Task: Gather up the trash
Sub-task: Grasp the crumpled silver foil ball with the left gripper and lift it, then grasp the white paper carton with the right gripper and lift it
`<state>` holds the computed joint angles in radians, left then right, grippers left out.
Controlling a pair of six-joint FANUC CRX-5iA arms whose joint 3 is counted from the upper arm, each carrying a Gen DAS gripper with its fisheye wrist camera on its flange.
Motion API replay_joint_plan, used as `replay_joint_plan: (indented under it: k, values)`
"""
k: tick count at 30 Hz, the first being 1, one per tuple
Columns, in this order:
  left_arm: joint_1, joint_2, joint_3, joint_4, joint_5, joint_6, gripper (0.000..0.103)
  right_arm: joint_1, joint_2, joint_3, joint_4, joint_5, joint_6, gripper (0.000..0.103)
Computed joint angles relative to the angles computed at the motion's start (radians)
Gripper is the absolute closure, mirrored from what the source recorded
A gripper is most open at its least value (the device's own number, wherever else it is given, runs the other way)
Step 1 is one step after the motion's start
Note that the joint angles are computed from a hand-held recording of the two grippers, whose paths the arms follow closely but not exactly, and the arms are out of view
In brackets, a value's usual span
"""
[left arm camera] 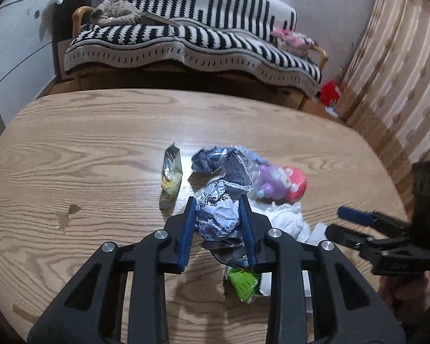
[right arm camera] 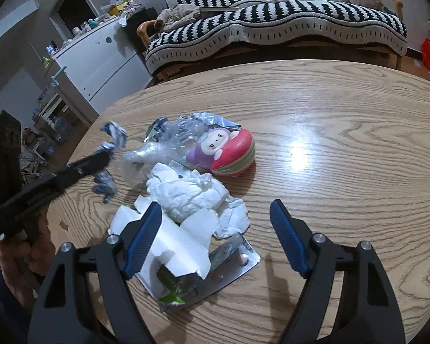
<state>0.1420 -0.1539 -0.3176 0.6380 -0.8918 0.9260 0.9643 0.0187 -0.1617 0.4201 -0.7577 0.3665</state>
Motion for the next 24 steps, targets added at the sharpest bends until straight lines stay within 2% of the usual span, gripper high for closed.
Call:
replay_joint_plan:
  k: [5, 10, 14, 19, 24]
  values:
    - [0.047, -0.037, -0.019, 0.037, -0.015, -0.004, 0.074, 0.011, -0.017, -0.010, -0.003, -0.003, 0.016, 0.027]
    - [0.077, -0.066, -0.032, 0.017, -0.041, -0.006, 0.074, 0.054, -0.013, 0.006, 0.009, -0.016, 0.102, 0.027]
    - [0.094, -0.090, -0.042, 0.003, -0.052, -0.007, 0.074, 0.101, 0.016, 0.030, 0.070, -0.057, 0.165, 0.020]
    - [0.103, -0.105, -0.043, -0.007, -0.063, 0.000, 0.074, 0.143, 0.077, 0.078, 0.111, -0.125, 0.257, 0.019]
    - [0.093, -0.112, -0.036, -0.017, -0.070, 0.003, 0.074, 0.155, 0.151, 0.147, 0.104, -0.148, 0.306, 0.020]
